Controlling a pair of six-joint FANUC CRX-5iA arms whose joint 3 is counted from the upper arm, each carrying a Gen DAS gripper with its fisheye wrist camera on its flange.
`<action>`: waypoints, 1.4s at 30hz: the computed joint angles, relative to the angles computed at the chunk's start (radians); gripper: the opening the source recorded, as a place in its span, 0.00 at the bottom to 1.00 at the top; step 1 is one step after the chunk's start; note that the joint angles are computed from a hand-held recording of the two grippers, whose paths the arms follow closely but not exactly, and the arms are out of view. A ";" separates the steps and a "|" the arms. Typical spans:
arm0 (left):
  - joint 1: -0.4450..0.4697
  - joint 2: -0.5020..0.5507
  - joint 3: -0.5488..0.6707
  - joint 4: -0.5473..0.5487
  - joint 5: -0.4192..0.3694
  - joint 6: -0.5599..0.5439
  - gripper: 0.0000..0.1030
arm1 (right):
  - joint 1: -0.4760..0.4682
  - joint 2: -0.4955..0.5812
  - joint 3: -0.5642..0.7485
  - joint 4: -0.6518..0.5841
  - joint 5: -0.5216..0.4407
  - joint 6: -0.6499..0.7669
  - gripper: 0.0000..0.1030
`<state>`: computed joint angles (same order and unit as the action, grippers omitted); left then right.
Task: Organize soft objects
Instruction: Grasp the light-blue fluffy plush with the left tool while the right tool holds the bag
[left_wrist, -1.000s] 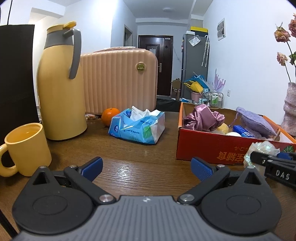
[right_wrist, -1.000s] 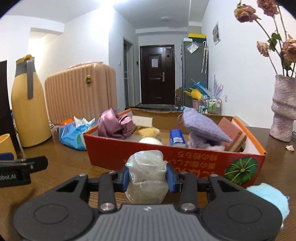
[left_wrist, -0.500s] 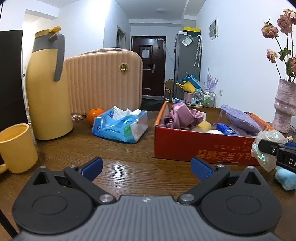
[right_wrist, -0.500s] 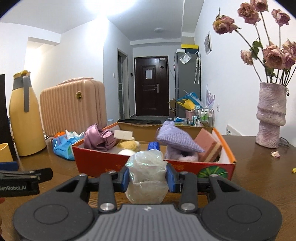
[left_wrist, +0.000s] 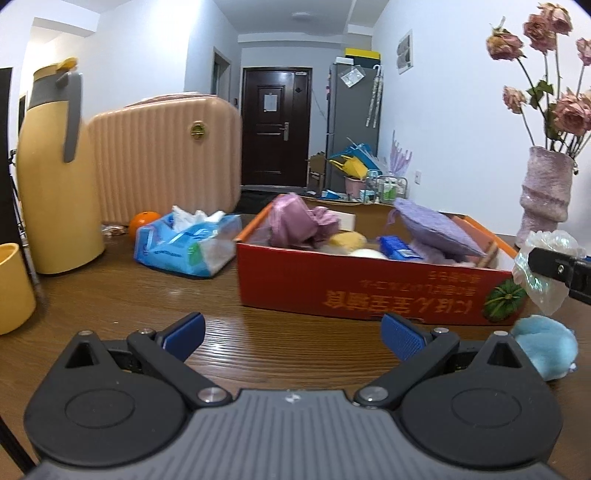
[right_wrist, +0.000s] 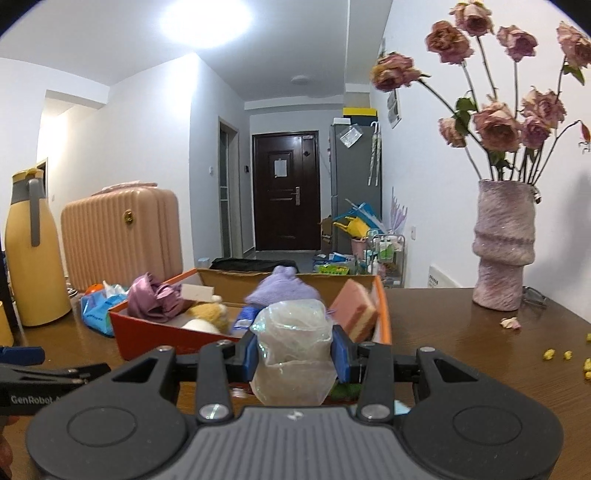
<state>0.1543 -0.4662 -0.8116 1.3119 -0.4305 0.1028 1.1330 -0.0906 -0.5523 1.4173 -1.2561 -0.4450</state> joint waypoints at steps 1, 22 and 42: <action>-0.014 -0.003 -0.003 -0.001 0.007 0.004 1.00 | 0.000 -0.009 -0.008 0.000 -0.005 0.000 0.38; -0.219 0.002 0.014 -0.149 0.074 0.205 1.00 | -0.001 -0.172 -0.141 -0.025 -0.104 0.030 0.38; -0.361 0.066 0.083 -0.326 0.032 0.396 1.00 | -0.021 -0.301 -0.232 -0.061 -0.128 0.107 0.38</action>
